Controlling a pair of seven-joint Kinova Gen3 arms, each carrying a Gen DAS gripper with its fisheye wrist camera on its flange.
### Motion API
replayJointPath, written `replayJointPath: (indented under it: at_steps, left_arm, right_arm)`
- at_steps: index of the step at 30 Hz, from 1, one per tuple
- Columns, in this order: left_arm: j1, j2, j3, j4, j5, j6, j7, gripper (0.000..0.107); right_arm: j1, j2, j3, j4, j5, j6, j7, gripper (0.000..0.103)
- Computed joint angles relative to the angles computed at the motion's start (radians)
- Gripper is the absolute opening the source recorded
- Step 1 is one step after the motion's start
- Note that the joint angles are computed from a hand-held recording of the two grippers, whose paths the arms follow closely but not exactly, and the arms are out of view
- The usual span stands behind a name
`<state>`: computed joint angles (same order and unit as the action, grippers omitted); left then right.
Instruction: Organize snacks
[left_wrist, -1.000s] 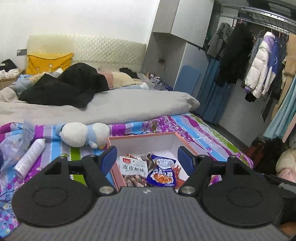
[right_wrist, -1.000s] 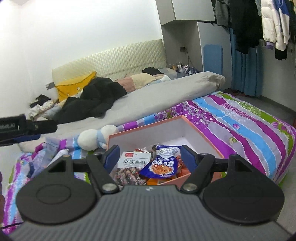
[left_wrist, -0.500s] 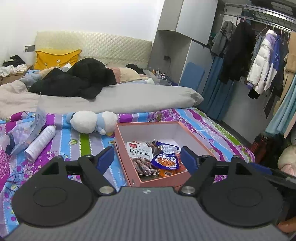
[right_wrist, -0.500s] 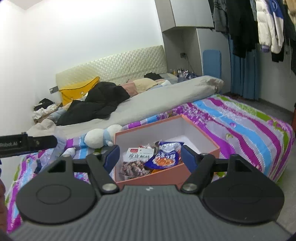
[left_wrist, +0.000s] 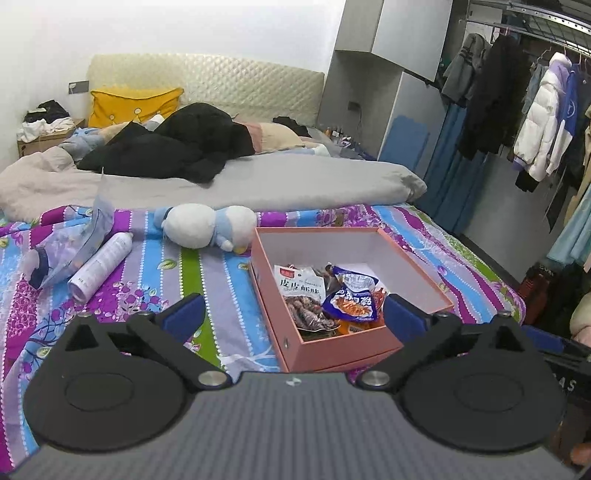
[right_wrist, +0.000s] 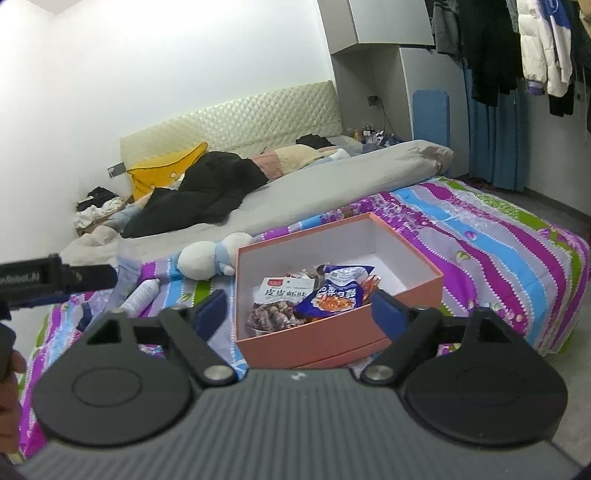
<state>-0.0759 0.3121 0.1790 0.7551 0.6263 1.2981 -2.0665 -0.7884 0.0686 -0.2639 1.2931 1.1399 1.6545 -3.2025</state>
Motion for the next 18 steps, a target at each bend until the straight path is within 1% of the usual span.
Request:
replayJointPath:
  at_steps: [4,11,13,15,18]
  left_arm:
    - [-0.003,-0.019,-0.003,0.049,0.003,-0.028,-0.036,0.103]
    - [0.008,-0.014,-0.008,0.07,-0.008,-0.045,-0.069,0.103]
    - [0.015,-0.018,-0.011,0.079,-0.02,-0.058,-0.076,0.103]
    - [0.016,-0.009,-0.009,0.065,-0.025,-0.047,-0.088,0.103]
    - [0.02,-0.01,-0.012,0.071,-0.035,-0.06,-0.092,0.103]
  right_arm:
    - [0.0,0.013,0.008,0.011,0.004,0.012,0.01,0.09]
    - [0.009,0.01,0.012,0.037,-0.014,-0.019,-0.001,0.09]
    - [0.011,0.019,0.015,0.026,-0.021,-0.01,0.012,0.09]
    - [0.009,0.022,0.019,0.024,-0.023,-0.01,0.021,0.09]
    - [0.005,0.029,0.023,0.018,-0.027,-0.002,0.031,0.09]
